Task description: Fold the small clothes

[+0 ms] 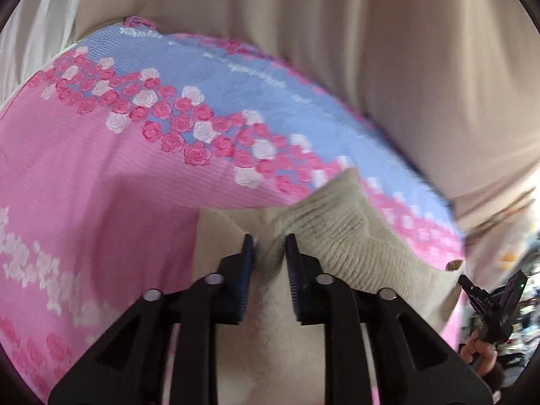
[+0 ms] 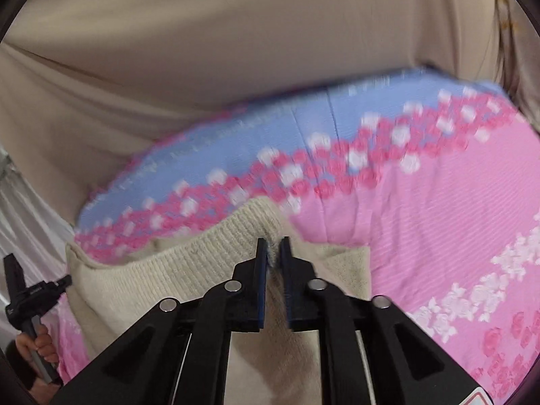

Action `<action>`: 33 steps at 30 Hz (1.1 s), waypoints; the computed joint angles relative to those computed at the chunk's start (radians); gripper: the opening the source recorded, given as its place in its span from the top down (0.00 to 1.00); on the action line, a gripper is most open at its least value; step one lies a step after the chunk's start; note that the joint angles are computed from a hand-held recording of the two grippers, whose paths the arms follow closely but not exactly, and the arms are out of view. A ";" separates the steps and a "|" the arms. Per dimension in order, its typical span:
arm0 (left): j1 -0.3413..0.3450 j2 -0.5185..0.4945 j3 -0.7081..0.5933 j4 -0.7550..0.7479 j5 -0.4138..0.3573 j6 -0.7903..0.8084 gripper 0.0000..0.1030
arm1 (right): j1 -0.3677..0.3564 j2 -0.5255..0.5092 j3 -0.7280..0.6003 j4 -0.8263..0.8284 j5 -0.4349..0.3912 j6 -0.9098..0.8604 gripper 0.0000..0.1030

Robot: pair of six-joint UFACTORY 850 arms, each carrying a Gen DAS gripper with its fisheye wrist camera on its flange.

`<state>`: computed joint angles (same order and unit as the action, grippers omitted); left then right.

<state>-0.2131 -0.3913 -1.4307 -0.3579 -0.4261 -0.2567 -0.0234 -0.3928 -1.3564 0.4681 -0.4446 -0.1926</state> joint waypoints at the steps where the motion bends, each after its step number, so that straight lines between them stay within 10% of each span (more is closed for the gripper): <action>1: -0.008 -0.058 -0.049 0.097 -0.047 -0.080 0.55 | 0.001 -0.056 -0.033 -0.086 -0.046 0.097 0.86; 4: -0.033 -0.153 -0.137 0.328 -0.200 -0.260 0.52 | 0.000 -0.019 0.018 -0.094 -0.028 0.188 0.87; 8: -0.033 -0.026 0.021 0.352 -0.106 -0.360 0.29 | -0.002 0.125 0.173 0.053 0.036 0.039 0.75; 13: -0.015 0.037 0.139 0.320 -0.113 -0.397 0.29 | 0.013 0.094 0.203 -0.160 -0.036 0.156 0.81; 20: 0.019 0.085 0.254 0.000 -0.031 -0.209 0.12 | 0.071 0.160 0.188 0.013 -0.035 0.050 0.73; 25: -0.004 0.079 0.244 0.088 -0.013 -0.291 0.09 | 0.201 0.084 0.101 0.000 -0.078 0.006 0.72; 29: 0.005 0.076 0.238 -0.048 -0.006 -0.162 0.37 | 0.274 0.005 0.034 -0.115 -0.109 0.053 0.72; 30: 0.011 0.077 0.242 -0.124 0.001 -0.085 0.61 | 0.288 -0.014 0.021 -0.165 -0.122 0.088 0.72; 33: 0.034 0.073 0.246 -0.347 -0.027 0.081 0.69 | 0.306 -0.027 0.039 -0.223 -0.078 0.106 0.70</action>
<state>-0.1790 -0.3188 -1.1843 -0.7050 -0.4529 -0.1759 0.2821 -0.4199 -1.3169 0.2448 -0.5230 -0.0870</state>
